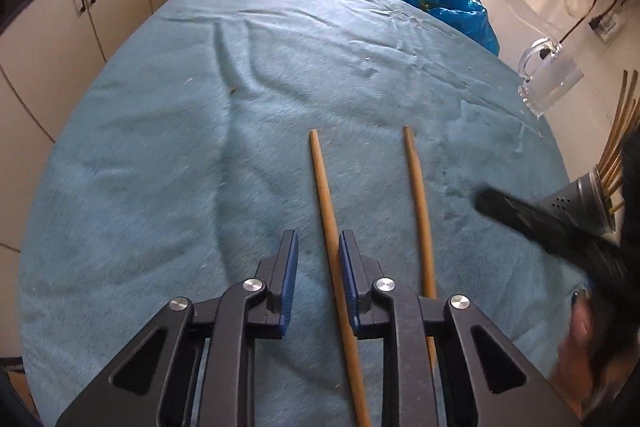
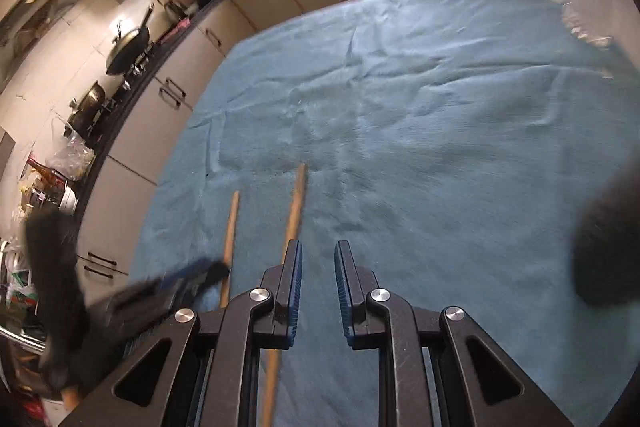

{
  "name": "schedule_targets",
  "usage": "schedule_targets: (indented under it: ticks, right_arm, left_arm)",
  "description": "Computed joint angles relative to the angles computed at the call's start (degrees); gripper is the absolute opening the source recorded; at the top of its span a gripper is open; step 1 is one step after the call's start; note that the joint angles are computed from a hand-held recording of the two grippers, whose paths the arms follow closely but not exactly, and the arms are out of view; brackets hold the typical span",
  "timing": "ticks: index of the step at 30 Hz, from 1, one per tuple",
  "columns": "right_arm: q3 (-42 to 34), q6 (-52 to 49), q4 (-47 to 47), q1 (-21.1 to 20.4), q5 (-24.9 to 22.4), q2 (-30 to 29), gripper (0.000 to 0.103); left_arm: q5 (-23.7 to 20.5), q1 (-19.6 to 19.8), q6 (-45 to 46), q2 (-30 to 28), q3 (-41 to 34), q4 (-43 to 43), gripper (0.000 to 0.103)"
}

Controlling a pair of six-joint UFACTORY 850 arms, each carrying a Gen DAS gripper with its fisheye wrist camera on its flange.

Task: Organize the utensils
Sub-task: 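Grasp one wooden chopstick with the left tool while the right tool grasps another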

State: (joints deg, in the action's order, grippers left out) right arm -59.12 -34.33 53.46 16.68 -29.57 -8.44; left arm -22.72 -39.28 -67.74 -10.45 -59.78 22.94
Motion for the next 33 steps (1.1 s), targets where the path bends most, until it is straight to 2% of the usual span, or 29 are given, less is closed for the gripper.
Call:
schedule_targets:
  ticks: [5, 11, 14, 17, 21, 25, 28, 29, 31, 33]
  right_arm:
    - [-6.6, 10.1, -9.9, 2.5, -0.2, -6.2, 0.018]
    - [-10.7, 24.5, -28.8, 6.5, 1.4, -8.5, 0.021]
    - [-11.1, 26.5, -31.9, 7.0, 1.2, -8.7, 0.021]
    - [-11.3, 27.3, -32.8, 6.7, 0.8, -8.9, 0.008]
    - [-10.7, 29.6, -35.8, 6.3, 0.8, -8.3, 0.007]
    - [-7.9, 23.9, -29.0, 4.0, 1.2, -6.2, 0.007]
    - [-4.7, 15.8, -20.0, 1.8, 1.3, -3.6, 0.007]
    - [-3.6, 14.4, -18.3, 1.4, 1.3, -2.5, 0.007]
    - [-1.7, 10.0, -13.7, 0.5, 1.3, -0.5, 0.007]
    - [0.0, 6.9, -10.8, 0.0, 1.9, 1.5, 0.007]
  left_arm:
    - [0.3, 0.6, 0.7, 1.1, 1.2, -1.0, 0.016]
    - [0.9, 1.7, 3.9, 0.0, 0.2, -3.9, 0.015]
    - [1.9, 2.3, 5.9, 0.0, -0.2, -6.6, 0.015]
    - [3.6, 2.9, 10.6, 0.3, -0.2, -12.1, 0.016]
    - [3.1, 3.0, 11.9, -0.9, -1.7, -13.2, 0.016]
    - [0.5, 2.8, 12.2, -3.8, -5.0, -12.3, 0.021]
    - [-2.3, 2.2, 6.2, -5.9, -7.6, -6.0, 0.021]
    - [-3.5, 1.9, 5.0, -6.7, -8.7, -4.3, 0.019]
    - [-6.1, 1.3, 1.8, -8.1, -10.3, -0.4, 0.006]
    - [-6.8, 1.0, 0.3, -8.4, -10.8, 1.1, 0.006]
